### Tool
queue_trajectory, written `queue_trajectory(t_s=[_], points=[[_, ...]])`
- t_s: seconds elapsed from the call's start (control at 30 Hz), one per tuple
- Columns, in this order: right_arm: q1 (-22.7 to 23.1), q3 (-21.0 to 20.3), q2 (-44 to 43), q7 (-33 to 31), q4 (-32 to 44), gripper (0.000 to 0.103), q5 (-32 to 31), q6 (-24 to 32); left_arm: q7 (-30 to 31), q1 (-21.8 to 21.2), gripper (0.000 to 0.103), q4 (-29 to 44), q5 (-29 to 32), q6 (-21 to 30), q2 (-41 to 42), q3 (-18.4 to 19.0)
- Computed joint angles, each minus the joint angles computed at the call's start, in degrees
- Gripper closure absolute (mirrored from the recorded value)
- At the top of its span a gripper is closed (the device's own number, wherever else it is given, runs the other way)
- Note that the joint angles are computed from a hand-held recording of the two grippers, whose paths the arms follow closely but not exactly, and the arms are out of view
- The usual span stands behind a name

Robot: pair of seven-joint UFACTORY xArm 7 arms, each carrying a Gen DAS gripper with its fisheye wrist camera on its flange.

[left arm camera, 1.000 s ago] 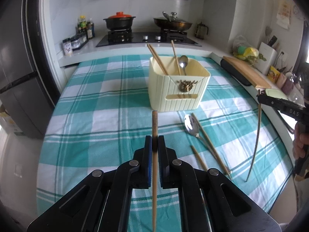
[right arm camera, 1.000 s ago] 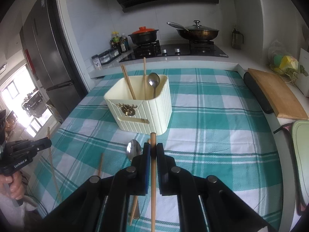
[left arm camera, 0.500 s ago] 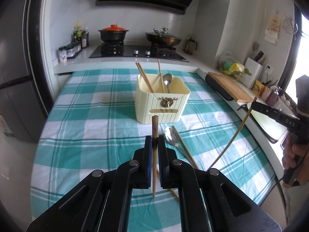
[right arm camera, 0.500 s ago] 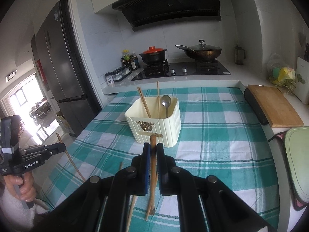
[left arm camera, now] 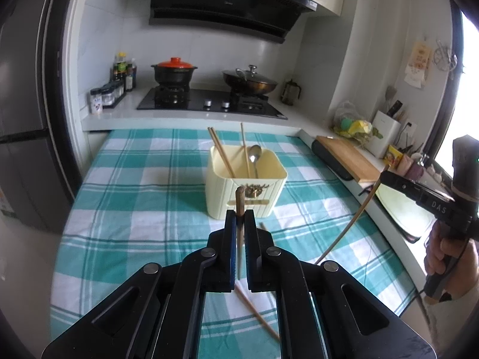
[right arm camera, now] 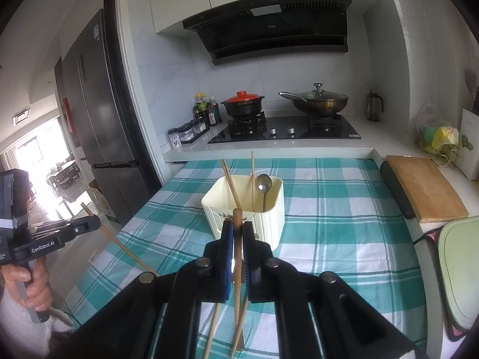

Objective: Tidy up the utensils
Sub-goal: 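Lift both held chopsticks and carry them above the cream holder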

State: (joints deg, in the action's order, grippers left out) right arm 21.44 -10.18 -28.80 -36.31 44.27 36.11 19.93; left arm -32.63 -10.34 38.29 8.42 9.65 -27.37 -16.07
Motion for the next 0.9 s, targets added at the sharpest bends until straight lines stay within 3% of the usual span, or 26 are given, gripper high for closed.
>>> queue_trajectory(t_s=[0.53,0.9], points=[[-1.76,1.80,9.52,-2.04,14.58,0.096,1.84,2.05,3.47,2.28,0.100,12.70,1.81,1.68,6.56,1.94],[-8.21,6.89,23.02,-2.27,31.20,0.096,6.00,3.41,-2.51,5.83,0.100,26.70,10.89,1.79,17.42,0.48]])
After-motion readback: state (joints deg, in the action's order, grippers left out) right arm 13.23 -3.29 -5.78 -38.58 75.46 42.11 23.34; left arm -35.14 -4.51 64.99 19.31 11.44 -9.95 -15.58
